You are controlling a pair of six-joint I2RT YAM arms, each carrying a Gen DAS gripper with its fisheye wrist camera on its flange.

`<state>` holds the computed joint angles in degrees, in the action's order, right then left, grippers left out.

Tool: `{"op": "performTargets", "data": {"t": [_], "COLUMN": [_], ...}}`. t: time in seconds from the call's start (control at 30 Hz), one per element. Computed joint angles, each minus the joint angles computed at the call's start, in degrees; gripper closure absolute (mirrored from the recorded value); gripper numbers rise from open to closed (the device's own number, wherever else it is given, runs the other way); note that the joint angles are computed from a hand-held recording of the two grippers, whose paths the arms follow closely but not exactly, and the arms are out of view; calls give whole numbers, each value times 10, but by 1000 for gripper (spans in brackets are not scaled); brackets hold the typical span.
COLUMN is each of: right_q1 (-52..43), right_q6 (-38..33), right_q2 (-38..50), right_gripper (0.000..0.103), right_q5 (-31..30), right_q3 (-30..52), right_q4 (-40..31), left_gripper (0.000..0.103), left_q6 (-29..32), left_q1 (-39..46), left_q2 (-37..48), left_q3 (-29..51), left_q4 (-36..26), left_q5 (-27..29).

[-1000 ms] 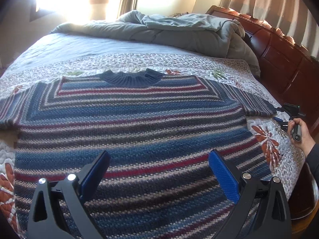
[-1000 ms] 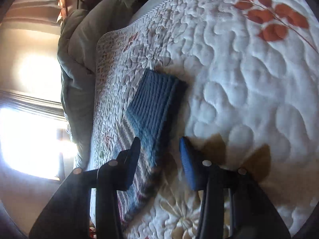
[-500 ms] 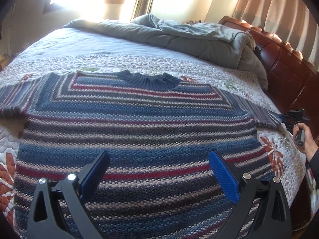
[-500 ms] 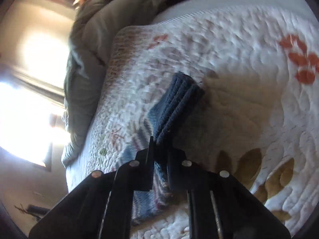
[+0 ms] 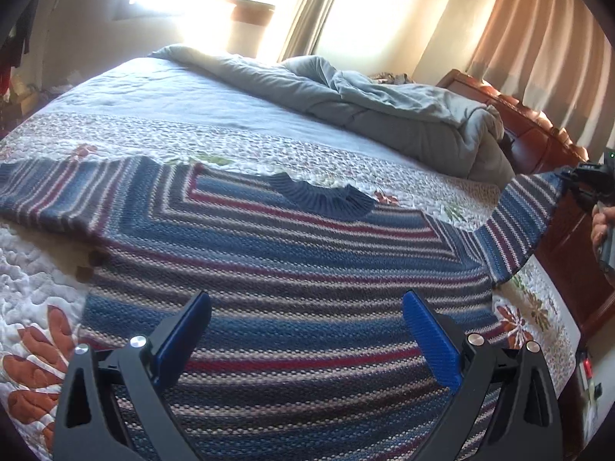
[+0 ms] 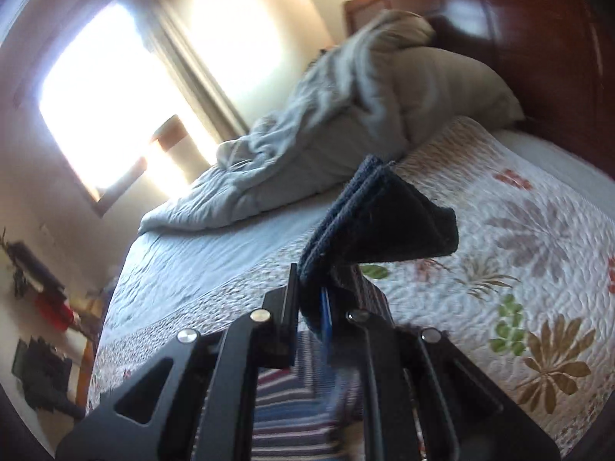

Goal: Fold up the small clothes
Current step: 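Lift the held sleeve with the right tool, fold it across the body, release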

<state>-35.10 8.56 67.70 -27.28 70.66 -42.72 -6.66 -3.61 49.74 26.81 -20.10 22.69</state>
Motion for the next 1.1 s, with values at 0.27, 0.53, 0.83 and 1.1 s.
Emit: {"op": "performTargets", "data": {"t": [0.27, 0.53, 0.83, 1.1], "right_q1": [335, 577, 748, 812], "right_q6": [91, 132, 146, 145], "right_q2": [17, 131, 387, 502], "right_gripper": [94, 94, 95, 88], "right_q5": [257, 441, 546, 544], "right_q3": [51, 63, 103, 144], "right_q4": [-2, 33, 71, 74], "left_gripper": [4, 4, 4, 4], "left_q6": [48, 102, 150, 158], "left_q1": [107, 225, 305, 319], "left_q2": [48, 100, 166, 200], "left_q3": [28, 60, 96, 109], "left_q4": [-25, -46, -68, -65], "left_q5": [87, 140, 176, 188]}}
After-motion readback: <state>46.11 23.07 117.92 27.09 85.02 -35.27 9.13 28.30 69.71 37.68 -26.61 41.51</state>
